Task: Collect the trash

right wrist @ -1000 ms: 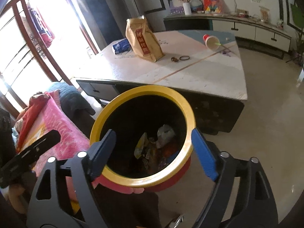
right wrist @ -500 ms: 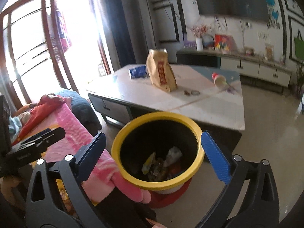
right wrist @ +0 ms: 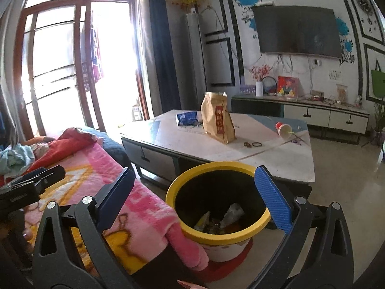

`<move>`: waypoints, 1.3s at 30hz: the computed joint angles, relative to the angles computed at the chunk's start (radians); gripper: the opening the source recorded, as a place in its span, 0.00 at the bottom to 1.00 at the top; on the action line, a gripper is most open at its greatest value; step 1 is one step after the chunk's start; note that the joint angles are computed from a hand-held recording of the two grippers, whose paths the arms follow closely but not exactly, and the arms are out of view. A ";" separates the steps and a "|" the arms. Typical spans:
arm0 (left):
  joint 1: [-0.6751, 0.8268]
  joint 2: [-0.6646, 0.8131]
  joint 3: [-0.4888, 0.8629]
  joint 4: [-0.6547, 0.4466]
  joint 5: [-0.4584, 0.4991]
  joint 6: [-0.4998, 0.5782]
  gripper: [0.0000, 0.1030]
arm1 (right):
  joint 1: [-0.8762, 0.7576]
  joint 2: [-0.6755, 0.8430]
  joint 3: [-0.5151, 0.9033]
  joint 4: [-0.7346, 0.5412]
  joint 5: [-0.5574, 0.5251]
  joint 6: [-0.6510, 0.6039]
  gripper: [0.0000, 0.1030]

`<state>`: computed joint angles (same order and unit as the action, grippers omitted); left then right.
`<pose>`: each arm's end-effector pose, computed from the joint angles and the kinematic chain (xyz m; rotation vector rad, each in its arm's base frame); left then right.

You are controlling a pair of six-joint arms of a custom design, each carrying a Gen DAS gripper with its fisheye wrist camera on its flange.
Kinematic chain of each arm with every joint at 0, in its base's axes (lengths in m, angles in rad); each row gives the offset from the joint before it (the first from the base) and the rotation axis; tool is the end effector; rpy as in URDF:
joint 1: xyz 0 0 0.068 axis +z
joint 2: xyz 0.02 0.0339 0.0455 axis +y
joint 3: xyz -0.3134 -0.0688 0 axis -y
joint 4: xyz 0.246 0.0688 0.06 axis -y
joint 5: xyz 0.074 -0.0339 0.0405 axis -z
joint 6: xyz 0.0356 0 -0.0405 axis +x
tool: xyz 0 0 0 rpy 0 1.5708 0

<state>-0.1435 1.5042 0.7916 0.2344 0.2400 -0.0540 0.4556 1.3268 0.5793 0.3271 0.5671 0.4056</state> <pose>0.3164 -0.0543 0.2608 0.2417 2.0399 -0.3686 0.2423 0.0974 0.2519 0.3095 1.8972 0.0110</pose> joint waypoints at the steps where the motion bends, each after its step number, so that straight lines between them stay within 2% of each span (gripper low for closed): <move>1: 0.010 -0.019 -0.022 0.011 0.002 0.006 0.94 | 0.017 0.006 -0.006 0.016 0.024 -0.004 0.89; 4: 0.030 -0.062 -0.079 0.044 0.019 0.025 0.94 | 0.088 0.021 -0.025 0.064 0.131 -0.027 0.89; 7: 0.043 -0.089 -0.116 0.063 0.026 0.034 0.94 | 0.130 0.034 -0.039 0.106 0.182 -0.051 0.89; 39: 0.051 -0.107 -0.143 0.084 0.034 0.023 0.94 | 0.149 0.063 -0.042 0.133 0.192 -0.051 0.89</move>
<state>-0.0924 1.3971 0.6485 0.3186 0.2738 -0.0312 0.6046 1.3897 0.5378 0.4604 0.7592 0.3550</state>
